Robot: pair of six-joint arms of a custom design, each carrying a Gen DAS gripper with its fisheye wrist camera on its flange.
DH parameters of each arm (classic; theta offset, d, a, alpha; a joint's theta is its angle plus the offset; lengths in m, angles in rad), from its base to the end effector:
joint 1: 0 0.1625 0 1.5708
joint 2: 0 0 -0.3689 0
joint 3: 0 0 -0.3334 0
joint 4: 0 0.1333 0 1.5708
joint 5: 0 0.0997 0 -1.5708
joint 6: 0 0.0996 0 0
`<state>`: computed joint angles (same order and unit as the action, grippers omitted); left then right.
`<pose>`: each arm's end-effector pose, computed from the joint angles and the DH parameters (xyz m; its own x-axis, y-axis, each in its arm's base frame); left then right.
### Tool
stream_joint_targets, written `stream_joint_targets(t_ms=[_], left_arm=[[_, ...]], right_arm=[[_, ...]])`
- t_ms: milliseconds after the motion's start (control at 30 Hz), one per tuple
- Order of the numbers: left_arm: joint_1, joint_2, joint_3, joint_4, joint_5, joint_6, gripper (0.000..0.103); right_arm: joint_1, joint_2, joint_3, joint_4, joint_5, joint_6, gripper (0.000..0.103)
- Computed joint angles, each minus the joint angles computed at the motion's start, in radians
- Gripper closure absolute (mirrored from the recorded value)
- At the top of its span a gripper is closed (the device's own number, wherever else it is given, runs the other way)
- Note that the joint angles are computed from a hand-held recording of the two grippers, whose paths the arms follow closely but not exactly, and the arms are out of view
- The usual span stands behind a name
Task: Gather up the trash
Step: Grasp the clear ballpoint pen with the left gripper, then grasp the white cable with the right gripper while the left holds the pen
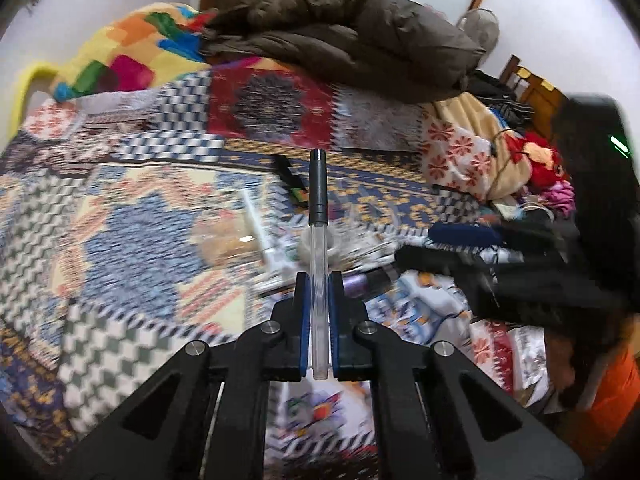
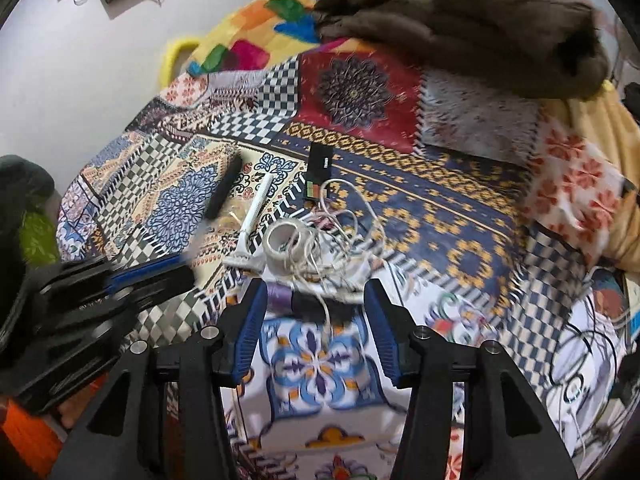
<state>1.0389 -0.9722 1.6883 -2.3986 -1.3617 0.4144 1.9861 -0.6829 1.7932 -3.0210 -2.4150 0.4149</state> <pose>-0.1560 -0.5688 0.1627 -0.5795 0.7807 -0.2337 0.8055 0.5923 -0.0190 0.2759 -0.4799 0.0675 -0.8016 0.3111 0.5105 -0.0626 0.8056 -0.5892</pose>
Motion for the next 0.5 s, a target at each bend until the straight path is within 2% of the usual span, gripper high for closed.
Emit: stream_joint_targets(t_ms=[133,233,300,367,433,467,500], left_arm=[[0.038,-0.013,-0.008,0.007,0.039,-0.013,0.096],[0.058,-0.018,-0.009,0.007,0.055,-0.018,0.096],[0.070,-0.020,-0.014,0.011,0.058,-0.022,0.096],[0.076,-0.025,-0.012,0.011,0.060,-0.024,0.096],[0.081,-0.030,-0.011,0.014,0.058,-0.027,0.096],[0.082,-0.033,-0.010,0.012,0.057,-0.029,0.096],[0.082,-0.038,-0.007,0.011,0.057,-0.031,0.096]], right_arm=[[-0.047,0.022,-0.035,0.009,0.047,0.003,0.056],[-0.074,0.031,-0.049,0.041,0.067,0.052,0.056],[-0.091,0.030,-0.037,0.006,0.104,0.063,0.057],[-0.096,0.026,-0.020,-0.037,0.123,0.065,0.068],[-0.101,0.015,-0.008,-0.054,0.170,0.051,0.096],[-0.096,0.015,-0.011,-0.051,0.171,0.051,0.096],[-0.081,0.024,-0.026,-0.030,0.133,0.057,0.097]])
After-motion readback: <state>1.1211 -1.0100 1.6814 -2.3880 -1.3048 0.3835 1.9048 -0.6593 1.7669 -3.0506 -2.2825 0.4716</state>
